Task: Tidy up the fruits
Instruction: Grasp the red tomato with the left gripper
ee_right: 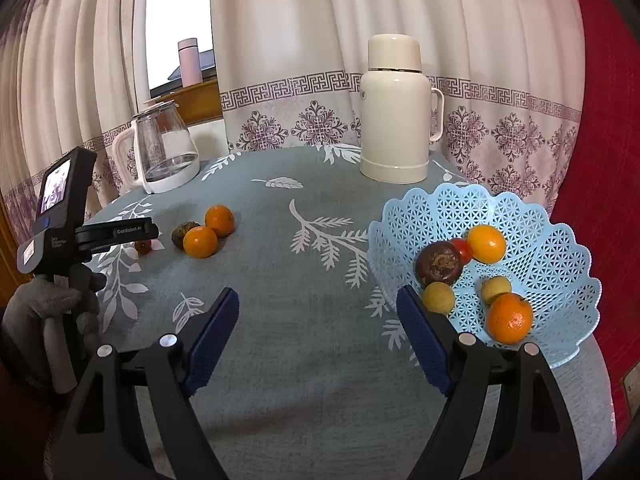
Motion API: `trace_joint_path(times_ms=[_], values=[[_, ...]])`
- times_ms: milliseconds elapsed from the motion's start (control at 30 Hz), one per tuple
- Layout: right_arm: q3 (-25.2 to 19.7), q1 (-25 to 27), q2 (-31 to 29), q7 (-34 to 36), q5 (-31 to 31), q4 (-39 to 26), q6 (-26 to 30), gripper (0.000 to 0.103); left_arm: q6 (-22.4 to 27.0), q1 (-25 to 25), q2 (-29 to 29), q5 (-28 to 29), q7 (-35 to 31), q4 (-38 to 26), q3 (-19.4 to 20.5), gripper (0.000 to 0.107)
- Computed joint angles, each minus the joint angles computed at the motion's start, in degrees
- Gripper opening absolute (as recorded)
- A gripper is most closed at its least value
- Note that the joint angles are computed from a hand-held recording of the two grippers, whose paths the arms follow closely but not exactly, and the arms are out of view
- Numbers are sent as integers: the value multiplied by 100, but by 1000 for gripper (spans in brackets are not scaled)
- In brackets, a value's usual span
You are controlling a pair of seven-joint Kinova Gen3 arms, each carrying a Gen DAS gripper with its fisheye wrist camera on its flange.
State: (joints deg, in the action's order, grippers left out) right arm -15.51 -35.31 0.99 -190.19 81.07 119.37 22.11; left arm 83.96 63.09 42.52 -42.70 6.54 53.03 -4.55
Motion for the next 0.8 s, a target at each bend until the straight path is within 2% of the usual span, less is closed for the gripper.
trace_joint_path(times_ms=[167,433,567,800], values=[[2,-12,25,89,-71,-23,10,81,-259,-226,-102,265,-1,187,99,66],[6,-49,49,157,-106,-42,77,81,-504,-221,-208,213,200,450,101,49],[0,-80,76,182,-122,-61,146,81,-761,-210,-314,123,266,670,129,29],[-15,-164,115,384,-275,-118,299,81,-943,-168,-420,23,507,901,130,29]])
